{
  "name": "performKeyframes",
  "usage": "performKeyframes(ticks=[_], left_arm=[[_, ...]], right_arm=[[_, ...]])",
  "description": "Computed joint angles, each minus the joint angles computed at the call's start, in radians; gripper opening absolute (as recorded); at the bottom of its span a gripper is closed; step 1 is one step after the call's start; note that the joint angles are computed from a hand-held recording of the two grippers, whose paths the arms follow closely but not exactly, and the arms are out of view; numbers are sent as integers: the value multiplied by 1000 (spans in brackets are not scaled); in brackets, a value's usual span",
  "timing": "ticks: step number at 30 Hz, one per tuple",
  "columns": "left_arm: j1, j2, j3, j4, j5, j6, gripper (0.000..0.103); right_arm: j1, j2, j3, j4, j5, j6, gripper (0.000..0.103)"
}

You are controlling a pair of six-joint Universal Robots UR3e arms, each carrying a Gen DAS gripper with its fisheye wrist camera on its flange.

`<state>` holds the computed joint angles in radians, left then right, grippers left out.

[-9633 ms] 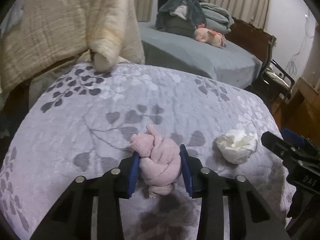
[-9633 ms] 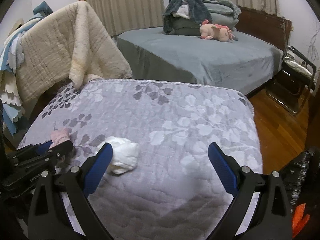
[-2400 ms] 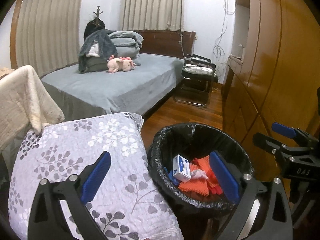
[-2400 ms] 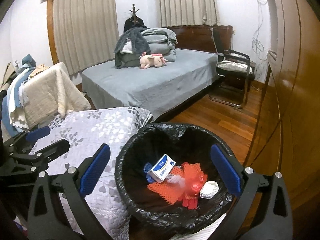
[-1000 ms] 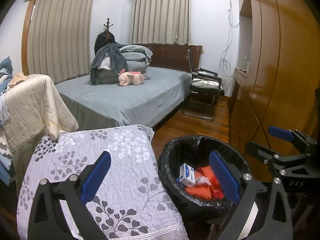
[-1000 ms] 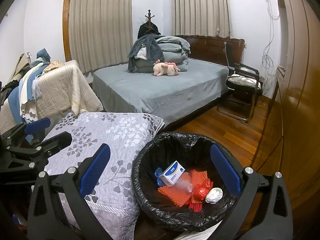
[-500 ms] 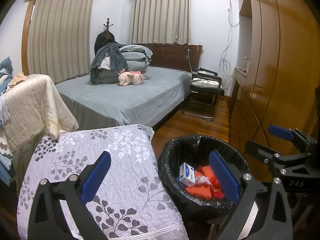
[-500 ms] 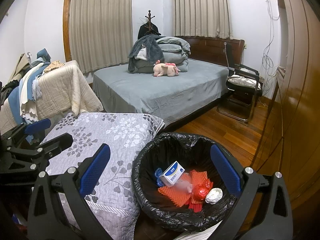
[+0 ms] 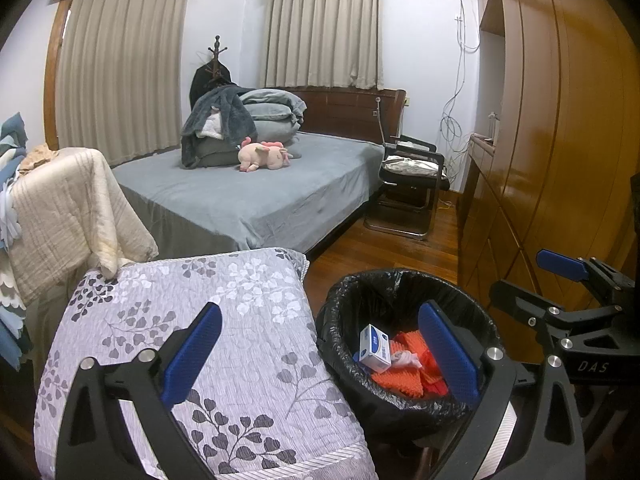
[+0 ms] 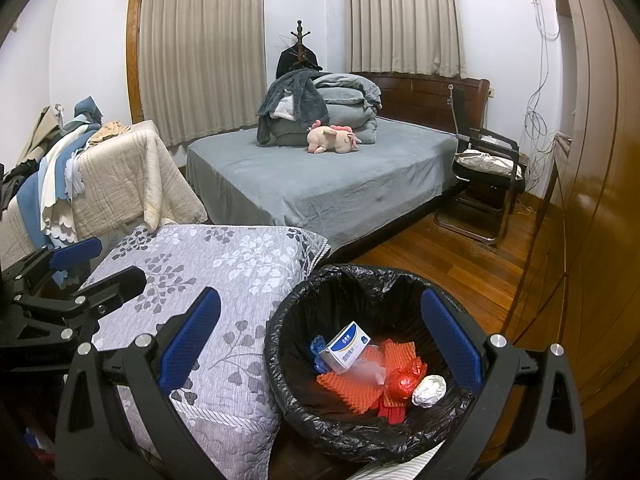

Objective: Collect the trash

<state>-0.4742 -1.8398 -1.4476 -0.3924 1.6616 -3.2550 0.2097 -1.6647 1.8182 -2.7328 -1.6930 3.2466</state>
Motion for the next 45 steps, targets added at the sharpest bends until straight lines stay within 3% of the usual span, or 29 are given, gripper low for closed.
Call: performKeyframes(ticks=[45], left_arm=[[3, 9, -8, -3, -5, 0, 97]], right_arm=[[2, 3, 2, -2, -1, 3, 98]])
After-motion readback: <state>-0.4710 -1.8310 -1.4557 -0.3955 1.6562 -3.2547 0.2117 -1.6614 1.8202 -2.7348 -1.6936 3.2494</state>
